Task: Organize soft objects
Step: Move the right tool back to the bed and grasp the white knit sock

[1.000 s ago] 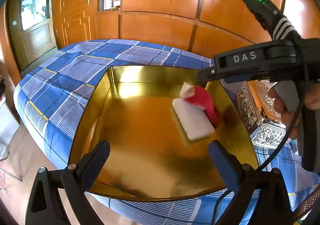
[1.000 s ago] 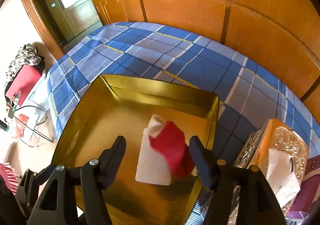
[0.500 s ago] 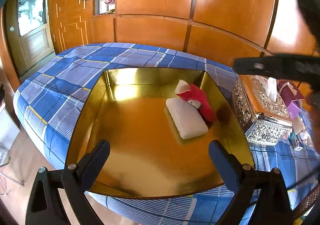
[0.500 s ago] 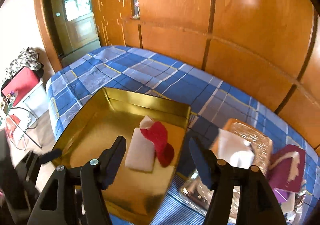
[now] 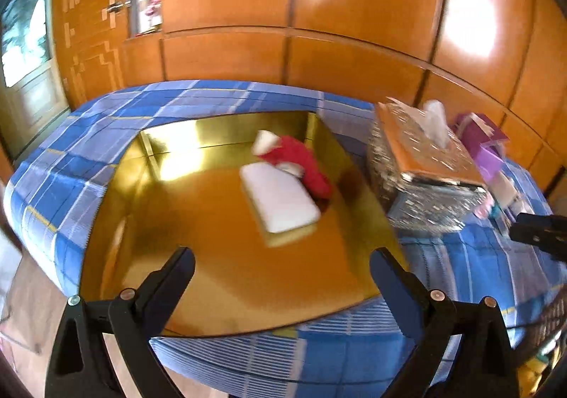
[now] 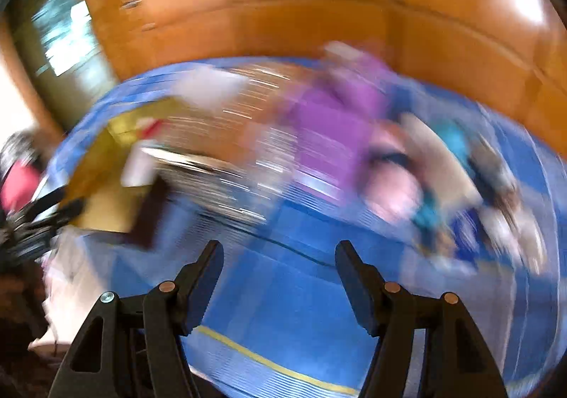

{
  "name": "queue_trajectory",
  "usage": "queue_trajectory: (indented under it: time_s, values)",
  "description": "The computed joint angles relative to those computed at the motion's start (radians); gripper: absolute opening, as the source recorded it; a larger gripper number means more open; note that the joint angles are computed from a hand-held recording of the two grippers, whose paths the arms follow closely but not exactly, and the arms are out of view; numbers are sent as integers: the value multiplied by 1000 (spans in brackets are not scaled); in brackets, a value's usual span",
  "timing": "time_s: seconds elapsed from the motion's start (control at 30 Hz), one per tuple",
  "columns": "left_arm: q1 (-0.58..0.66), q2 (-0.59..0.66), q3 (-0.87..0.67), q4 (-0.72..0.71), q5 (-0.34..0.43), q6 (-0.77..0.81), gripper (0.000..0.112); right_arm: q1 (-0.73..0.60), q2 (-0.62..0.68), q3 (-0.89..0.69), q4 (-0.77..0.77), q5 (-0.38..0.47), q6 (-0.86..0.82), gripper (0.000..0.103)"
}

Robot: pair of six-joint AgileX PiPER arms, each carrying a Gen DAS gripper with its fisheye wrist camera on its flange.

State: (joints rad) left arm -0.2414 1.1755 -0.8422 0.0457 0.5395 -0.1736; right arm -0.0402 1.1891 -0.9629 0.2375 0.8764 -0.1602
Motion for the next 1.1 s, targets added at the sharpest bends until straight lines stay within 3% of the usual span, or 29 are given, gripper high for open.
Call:
queue_trajectory:
  time_s: [0.1,0.23,0.4,0.57,0.6,0.67,0.7,0.77,0.83,0.97,1.1]
  values:
    - [-57,-4,-4,-5,8,-2,100,-182,10,49,23,-23,-20,61]
    - [-117,10,-34,-52,29,43,100,-300,45,32,26,-68,-42,61]
    - [-203,35,-75,2,55,-13,100,-329,152,-91,-32,-116,-65,61]
    - [-251,63,-110,8,73,-23,100,-265,339,-270,-138,-102,-44,61]
    - [-265,67,-116,14,77,-26,100,-256,378,-305,-140,-83,-59,59]
    - [-286,74,-123,25,80,-30,100,-253,419,-341,-139,-50,-98,37]
    - [-294,80,-130,22,83,-25,100,-241,428,-343,-166,-48,-84,21]
    - [-308,92,-142,18,87,-18,100,-244,410,-321,-165,-59,-95,14]
    - [-322,100,-152,13,91,-12,99,-266,354,-275,-127,-71,-113,12]
    - [-369,135,-191,6,95,13,98,-443,250,-222,60,-61,-210,12]
    - [-438,190,-255,15,96,26,94,-594,223,-204,152,-41,-256,12]
